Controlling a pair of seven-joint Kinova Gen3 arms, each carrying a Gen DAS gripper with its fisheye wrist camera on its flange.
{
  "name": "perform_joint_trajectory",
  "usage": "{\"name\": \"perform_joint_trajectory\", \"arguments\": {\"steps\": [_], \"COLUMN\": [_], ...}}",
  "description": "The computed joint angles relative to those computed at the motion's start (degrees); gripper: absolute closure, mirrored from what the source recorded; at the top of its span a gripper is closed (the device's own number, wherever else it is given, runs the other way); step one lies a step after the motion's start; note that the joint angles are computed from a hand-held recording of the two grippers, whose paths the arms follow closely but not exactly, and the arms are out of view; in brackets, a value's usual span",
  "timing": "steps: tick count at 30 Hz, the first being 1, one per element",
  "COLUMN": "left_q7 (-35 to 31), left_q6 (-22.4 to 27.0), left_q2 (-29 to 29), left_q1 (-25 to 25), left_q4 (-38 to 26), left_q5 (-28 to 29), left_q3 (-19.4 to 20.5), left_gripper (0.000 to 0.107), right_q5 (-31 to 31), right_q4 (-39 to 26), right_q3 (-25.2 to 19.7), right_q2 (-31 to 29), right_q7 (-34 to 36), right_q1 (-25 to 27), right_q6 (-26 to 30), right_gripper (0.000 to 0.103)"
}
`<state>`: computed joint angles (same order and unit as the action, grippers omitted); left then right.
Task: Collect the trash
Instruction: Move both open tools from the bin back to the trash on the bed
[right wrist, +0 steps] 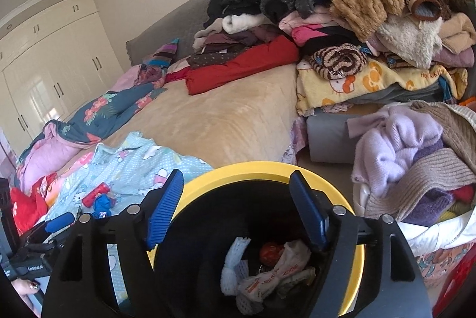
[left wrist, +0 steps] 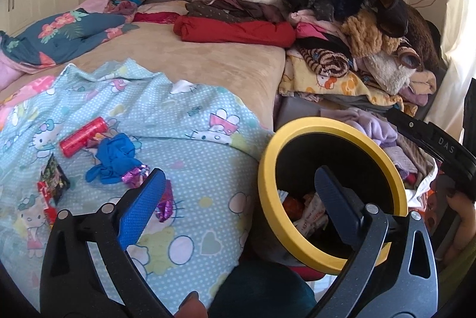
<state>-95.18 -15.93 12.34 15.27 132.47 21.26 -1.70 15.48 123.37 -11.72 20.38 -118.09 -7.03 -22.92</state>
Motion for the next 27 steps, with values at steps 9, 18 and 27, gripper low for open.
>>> {"name": "perform_joint_trajectory", "arguments": {"steps": [9,18,27], "left_q7": [0.0,0.0,4.0], "left_q6": [-2.2,-3.8,-4.5], "left_q2": [-2.2,-4.1,-5.1], "left_q1": [-2.1,-5.0,-9.5], "left_q4": [1.9,3.3,4.3], "left_q5": [0.6,1.2,-2.4], "left_q3": [-0.1,0.7,1.3], "left_gripper": [0.015,0.015,0.015], "right_q5": [0.0,-0.9,-0.7], "right_q4": [-0.4,-0.4,-1.0], "right_q3": [-0.7,-0.7,-1.4], "right_q2": [-0.8,-1.7,-1.9], "right_q7": [0.7,2.1,3.0], "right_q1": [-2.0,-4.8,-7.1], "right_q6": [0.3,-0.4,-0.4], "right_gripper": [0.029,0.026,0.025]}}
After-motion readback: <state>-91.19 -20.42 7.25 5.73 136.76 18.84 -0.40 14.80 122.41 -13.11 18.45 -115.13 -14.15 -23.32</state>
